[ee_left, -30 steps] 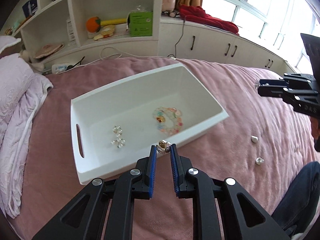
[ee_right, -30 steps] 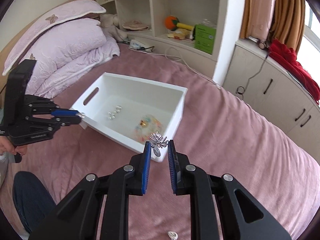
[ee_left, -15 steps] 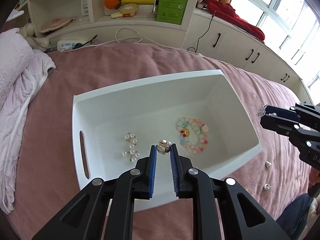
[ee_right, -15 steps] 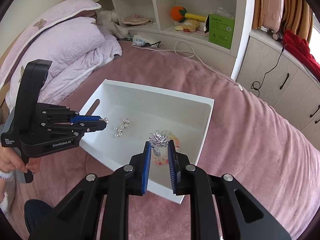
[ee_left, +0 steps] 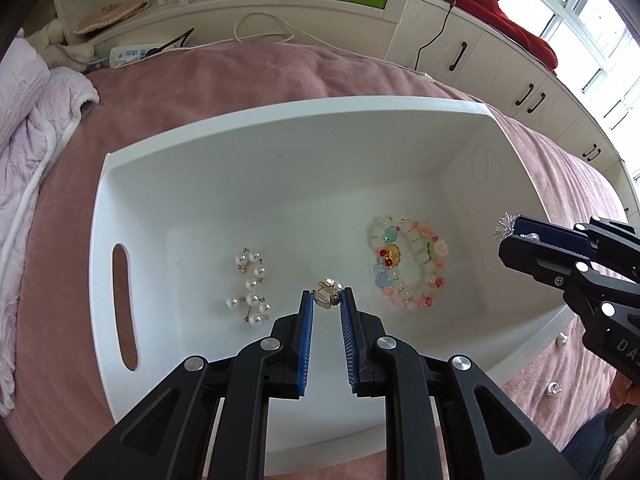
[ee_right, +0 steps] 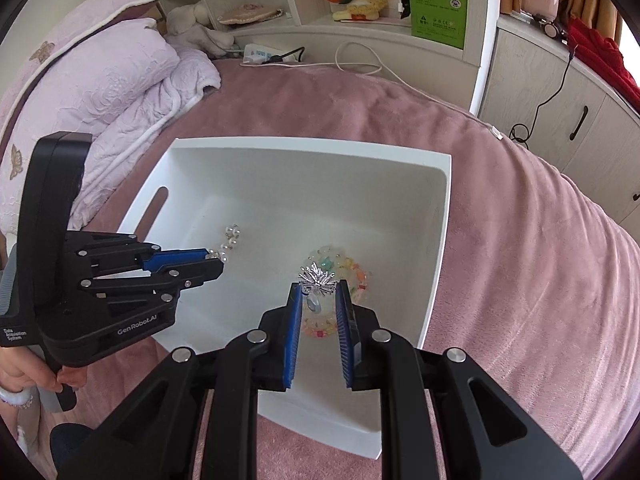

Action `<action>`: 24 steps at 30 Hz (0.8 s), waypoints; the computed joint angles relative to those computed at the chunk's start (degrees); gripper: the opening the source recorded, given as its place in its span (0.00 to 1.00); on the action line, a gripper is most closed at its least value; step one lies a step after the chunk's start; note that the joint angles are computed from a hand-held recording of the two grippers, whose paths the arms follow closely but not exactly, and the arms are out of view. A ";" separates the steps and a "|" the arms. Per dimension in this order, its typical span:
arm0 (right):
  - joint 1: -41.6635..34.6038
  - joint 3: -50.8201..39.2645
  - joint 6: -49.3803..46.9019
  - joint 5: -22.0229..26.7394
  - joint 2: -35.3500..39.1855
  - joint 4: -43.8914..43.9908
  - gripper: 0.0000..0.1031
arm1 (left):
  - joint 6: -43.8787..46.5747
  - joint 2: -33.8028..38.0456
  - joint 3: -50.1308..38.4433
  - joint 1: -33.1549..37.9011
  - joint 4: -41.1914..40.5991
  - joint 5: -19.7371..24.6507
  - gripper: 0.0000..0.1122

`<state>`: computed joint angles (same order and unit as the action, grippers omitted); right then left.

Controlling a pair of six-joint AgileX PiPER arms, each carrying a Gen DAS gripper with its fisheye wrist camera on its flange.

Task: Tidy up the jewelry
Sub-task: 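Carry both items into the white box and open both tools, then move both tools back over the remaining silver earrings on the bed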

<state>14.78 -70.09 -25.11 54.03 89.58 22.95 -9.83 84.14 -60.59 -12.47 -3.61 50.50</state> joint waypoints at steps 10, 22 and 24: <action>-0.75 2.13 -0.99 -1.15 -1.81 -0.91 0.33 | -5.02 0.93 -1.28 -1.73 3.75 1.13 0.39; -12.10 -1.48 -11.18 7.79 -11.82 5.45 0.56 | -9.48 -7.51 -6.26 -7.98 8.31 5.77 0.47; -15.77 -1.91 -12.84 9.52 -13.38 6.84 0.73 | -11.90 -9.22 -7.37 -10.81 9.48 6.26 0.53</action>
